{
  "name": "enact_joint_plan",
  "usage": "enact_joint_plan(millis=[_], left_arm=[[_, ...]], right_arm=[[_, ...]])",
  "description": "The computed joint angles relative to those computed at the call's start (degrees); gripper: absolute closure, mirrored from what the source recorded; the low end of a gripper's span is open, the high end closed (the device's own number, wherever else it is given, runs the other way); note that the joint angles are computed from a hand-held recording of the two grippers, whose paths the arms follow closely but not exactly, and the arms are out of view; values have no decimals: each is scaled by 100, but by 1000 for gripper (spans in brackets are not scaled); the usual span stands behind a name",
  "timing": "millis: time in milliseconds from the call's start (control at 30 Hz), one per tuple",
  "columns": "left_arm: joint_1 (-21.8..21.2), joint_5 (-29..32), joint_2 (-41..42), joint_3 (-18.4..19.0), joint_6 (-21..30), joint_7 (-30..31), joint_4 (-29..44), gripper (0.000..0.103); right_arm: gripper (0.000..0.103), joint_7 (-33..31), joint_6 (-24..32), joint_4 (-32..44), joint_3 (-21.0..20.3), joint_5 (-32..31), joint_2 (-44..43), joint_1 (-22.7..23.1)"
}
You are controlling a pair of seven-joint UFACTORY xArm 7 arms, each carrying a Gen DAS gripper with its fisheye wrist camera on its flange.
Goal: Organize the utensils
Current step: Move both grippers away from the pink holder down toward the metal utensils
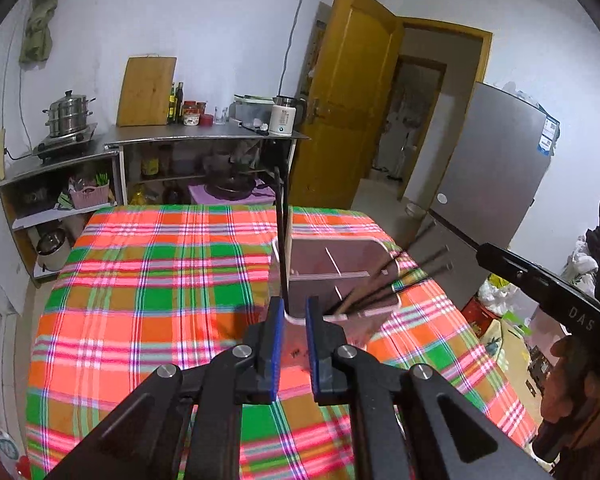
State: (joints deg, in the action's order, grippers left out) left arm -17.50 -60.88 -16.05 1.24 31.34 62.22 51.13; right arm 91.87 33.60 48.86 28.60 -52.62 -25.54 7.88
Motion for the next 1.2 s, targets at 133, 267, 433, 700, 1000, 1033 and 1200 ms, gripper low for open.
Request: enact_joint_plan(millis=[133,267,433,700,1000,1033,1200], left_arm=[[-11,-20,-335,62,74,74,-404,93],[-52,45,-679,151,139,114,-818,93],[-107,115,-1040,305,251,140,-1204,93],[-221,304,-1529,485,316,135,-1672,93],[-325,494,-1674,565,382,45,-1979,93],[-338,498,-1676,569,381,41,-1997,93],[-378,528,-1632,559,413,-14,-2029,93]], right_arm=[[88,75,122,-200,95,207,-202,154],[88,121,174,-410,207,445,-404,263],[88,81,283,-599,369,757,-583,383],[87,183,418,-847,630,1118,-798,494],[87,289,460,-1139,717,1492,-912,666],[87,297,469,-1169,716,1530,-927,685],[87,309,502,-1266,707,1679,-991,758]])
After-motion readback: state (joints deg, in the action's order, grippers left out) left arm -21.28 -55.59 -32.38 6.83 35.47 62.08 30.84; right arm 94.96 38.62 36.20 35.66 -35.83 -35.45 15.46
